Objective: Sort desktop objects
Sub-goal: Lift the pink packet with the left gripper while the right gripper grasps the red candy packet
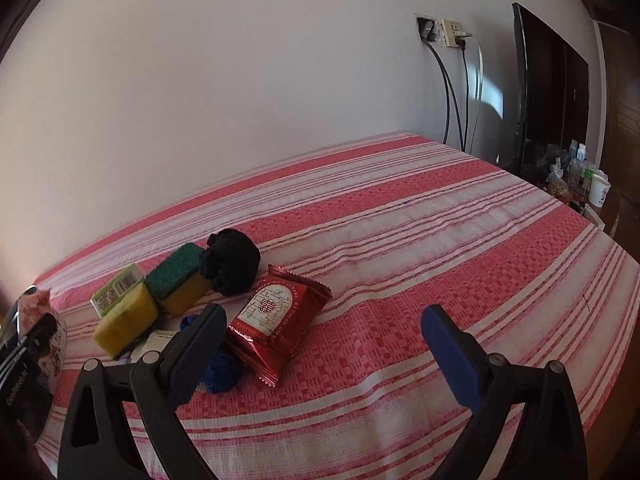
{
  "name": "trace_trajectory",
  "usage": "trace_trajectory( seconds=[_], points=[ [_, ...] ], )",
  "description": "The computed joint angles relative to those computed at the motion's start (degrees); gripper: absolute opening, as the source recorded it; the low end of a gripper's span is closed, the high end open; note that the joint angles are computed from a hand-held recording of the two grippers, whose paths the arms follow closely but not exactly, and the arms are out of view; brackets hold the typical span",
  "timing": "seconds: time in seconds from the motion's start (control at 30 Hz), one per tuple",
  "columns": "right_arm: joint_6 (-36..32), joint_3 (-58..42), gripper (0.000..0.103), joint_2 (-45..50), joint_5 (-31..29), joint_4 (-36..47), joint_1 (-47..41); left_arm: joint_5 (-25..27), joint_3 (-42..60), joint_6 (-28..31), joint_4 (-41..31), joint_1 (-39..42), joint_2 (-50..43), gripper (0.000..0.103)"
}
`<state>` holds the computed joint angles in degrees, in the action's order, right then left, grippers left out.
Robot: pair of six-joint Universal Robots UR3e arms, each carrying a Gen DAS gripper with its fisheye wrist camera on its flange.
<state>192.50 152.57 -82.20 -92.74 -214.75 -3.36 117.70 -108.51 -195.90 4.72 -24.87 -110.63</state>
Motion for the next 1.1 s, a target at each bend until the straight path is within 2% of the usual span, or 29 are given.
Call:
trace_trajectory(
  seconds=[0.1,0.3,0.5,0.93,1.1],
  points=[
    [-0.3,-2.0,0.099,0.4,-3.7,2.3,2.8,2.9,-0.1,1.4,3.5,-0.3,-1.3,0.038],
    [-2.0,-5.2,0.099,0.1,-5.0,8.3,4.6,2.9,0.4,2.1,5.3,0.0,-2.4,0.038],
    [-3.8,-8.5,0.099,-0.2,-3.2,15.8,4.3,2.9,0.1,2.7,5.4,0.3,-2.2,0.039],
    [-4.3,-11.9,0.098,-0.2,-2.8,21.8,4.6,2.7,-0.4,3.1,4.9,0.4,-1.4,0.039],
    [-4.2,-13.0,0.098,-0.9,1.2,25.3,2.2,2.7,-0.6,2.7,4.6,0.4,-1.1,0.039]
  ],
)
